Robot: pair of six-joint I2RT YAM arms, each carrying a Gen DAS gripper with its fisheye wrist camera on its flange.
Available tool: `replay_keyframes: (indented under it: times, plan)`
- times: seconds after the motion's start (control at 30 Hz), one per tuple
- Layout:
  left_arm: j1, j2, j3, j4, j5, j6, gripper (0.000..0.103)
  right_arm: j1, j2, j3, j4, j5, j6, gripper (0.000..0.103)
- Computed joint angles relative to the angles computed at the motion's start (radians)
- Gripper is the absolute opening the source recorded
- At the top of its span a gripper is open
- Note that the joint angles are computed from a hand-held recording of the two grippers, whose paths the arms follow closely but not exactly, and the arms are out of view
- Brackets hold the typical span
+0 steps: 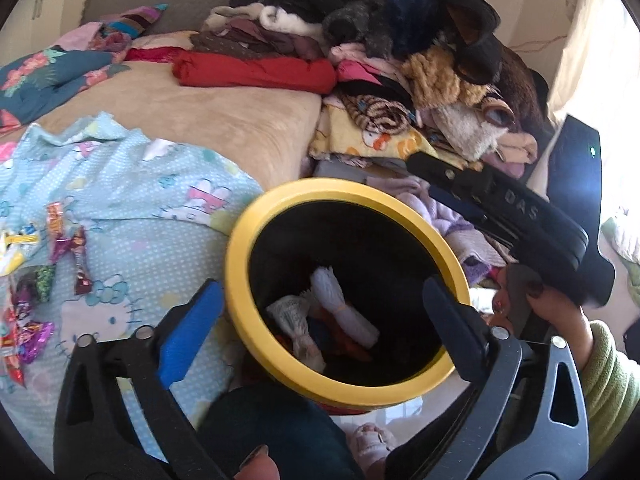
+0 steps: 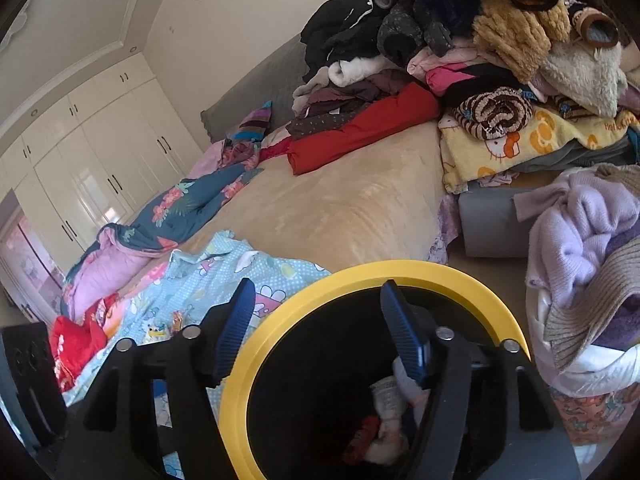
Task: Collect trash
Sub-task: 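Move both tools back from the bin to the candy wrappers on the sheet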
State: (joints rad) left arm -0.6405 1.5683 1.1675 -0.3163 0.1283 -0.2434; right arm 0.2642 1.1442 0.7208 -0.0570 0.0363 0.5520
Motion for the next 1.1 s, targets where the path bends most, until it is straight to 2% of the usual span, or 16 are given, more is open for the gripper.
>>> replay_keyframes:
  times: [0.23, 0.43, 1.1]
  plan:
    - [0.043, -0.063, -0.043, 0.018, -0.056, -0.004, 0.092, 0.061, -0.006, 0.006, 0.004, 0.087, -0.025, 0.078]
    - [0.089, -0.111, -0.069, 0.032, -0.072, -0.007, 0.092, 0.108, -0.005, 0.021, 0.001, 0.14, -0.042, 0.083]
    - [0.254, -0.203, -0.126, 0.069, -0.063, -0.026, 0.092, 0.276, 0.108, 0.125, -0.013, 0.21, -0.075, 0.085]
